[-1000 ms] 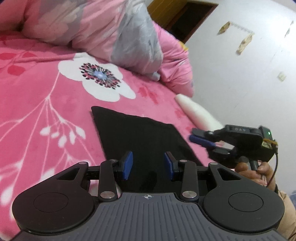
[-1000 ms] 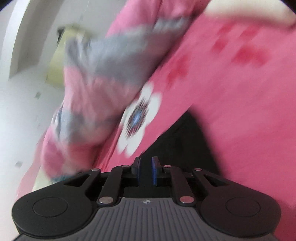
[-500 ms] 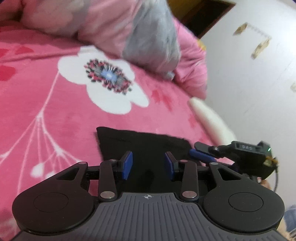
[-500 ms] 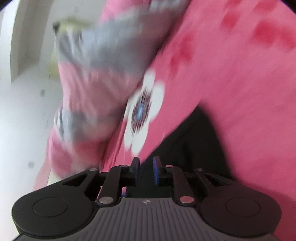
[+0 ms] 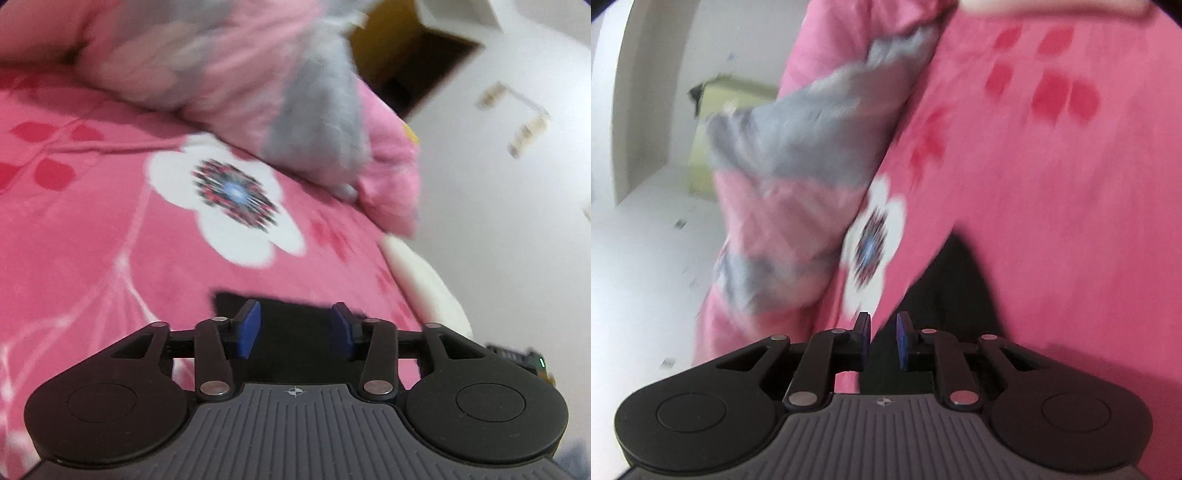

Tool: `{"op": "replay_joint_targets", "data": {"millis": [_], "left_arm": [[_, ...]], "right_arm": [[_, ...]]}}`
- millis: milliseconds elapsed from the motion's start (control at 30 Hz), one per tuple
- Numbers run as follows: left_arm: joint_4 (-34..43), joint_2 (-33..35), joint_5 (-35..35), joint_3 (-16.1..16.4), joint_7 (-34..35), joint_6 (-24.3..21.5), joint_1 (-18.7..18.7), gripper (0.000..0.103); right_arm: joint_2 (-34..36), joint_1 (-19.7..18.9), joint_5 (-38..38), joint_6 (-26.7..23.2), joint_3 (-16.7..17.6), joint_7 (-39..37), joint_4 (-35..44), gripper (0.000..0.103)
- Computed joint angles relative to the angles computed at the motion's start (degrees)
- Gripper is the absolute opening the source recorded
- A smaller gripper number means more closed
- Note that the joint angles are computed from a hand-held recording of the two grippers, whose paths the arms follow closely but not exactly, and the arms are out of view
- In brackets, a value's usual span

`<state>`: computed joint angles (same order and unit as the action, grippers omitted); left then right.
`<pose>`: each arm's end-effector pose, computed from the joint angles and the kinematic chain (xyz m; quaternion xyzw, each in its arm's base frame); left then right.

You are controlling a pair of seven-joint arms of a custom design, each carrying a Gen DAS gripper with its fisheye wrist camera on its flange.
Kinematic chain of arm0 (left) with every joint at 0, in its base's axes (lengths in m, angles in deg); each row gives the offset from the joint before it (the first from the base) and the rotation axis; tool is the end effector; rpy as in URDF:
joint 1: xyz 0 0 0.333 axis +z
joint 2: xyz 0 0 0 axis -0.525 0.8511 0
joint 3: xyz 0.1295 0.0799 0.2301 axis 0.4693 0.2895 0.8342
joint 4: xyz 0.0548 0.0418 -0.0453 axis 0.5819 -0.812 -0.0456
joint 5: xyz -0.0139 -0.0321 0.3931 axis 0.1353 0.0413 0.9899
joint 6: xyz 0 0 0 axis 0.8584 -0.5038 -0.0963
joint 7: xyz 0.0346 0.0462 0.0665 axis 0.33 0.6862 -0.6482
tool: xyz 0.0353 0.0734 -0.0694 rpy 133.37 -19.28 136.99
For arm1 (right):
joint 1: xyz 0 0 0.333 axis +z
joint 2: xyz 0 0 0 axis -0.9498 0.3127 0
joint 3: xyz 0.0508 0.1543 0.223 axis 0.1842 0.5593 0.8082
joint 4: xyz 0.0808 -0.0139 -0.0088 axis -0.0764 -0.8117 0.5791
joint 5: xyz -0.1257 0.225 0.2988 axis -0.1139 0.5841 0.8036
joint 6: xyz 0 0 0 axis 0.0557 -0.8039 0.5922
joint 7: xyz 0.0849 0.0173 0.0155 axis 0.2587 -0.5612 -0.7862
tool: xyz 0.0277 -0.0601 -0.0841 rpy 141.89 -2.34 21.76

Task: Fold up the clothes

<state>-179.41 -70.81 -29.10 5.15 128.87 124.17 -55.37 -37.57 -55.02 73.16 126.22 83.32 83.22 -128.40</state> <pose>0.4091 -0.0865 0.5297 -0.7217 0.4551 -0.5075 0.1200 0.5525 0.2221 0.5099 -0.5291 0.6266 0.2747 0.5018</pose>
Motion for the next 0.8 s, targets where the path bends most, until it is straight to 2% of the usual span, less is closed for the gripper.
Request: {"op": "replay_joint_targets", "data": {"millis": [100,133,200,300,333,433,500,600,733,800], "left_arm": [[0.26,-2.12,-0.38,0.40,2.39,-4.85,-4.45,0.049],[-0.17,-2.89,-1.05,0.22,3.11,-6.27,-5.69,0.049],[-1.16,-3.99,-2.27,-1.59,3.43,-9.34,-6.05,0.049],[-3.72,-6.77,-2.62,-7.78,0.70,-13.38,-2.73,0.049],[-5.27,-8.51,-2.57,-9.60,-0.56,-13.24,-1.90,0.049],[-9.83,-14.46,-1.66,-13.70,-4.68,-11.92,-0.72,0.049],[-10.95,-16.69,-0.18,-16.15,-7.70,-13.30,-0.02,0.049],[-11.53,-18.65,2.32,-19.22,-12.06,-16.18,0.79,0.049],[-13.27,-23.17,6.79,-24.35,-18.01,-18.61,2.91,0.049],[-15.03,-25.45,7.98,-24.91,-20.43,-18.39,2.51,0.049]], "right_arm": [[-2.88,-0.06,2.28,-5.80,-0.67,0.72,-4.81,0.018],[-4.12,0.04,2.83,-5.89,-0.83,1.27,-6.83,0.018],[-7.62,0.06,3.29,-4.71,-1.51,1.51,-11.79,0.017],[-14.61,0.05,5.64,0.03,-3.11,1.26,-19.78,0.016],[-17.46,0.11,5.38,2.97,-3.12,1.90,-22.29,0.018],[-24.11,1.14,7.43,7.19,-4.64,0.12,-27.14,0.018],[-26.81,2.47,8.70,5.75,-6.19,-2.54,-28.51,0.018],[-26.47,4.83,8.40,0.30,-7.22,-5.96,-27.97,0.018],[-24.25,6.02,3.01,-4.81,-6.11,-3.89,-27.33,0.018],[-24.31,5.95,0.42,-5.50,-5.49,-2.36,-28.22,0.018]]}}
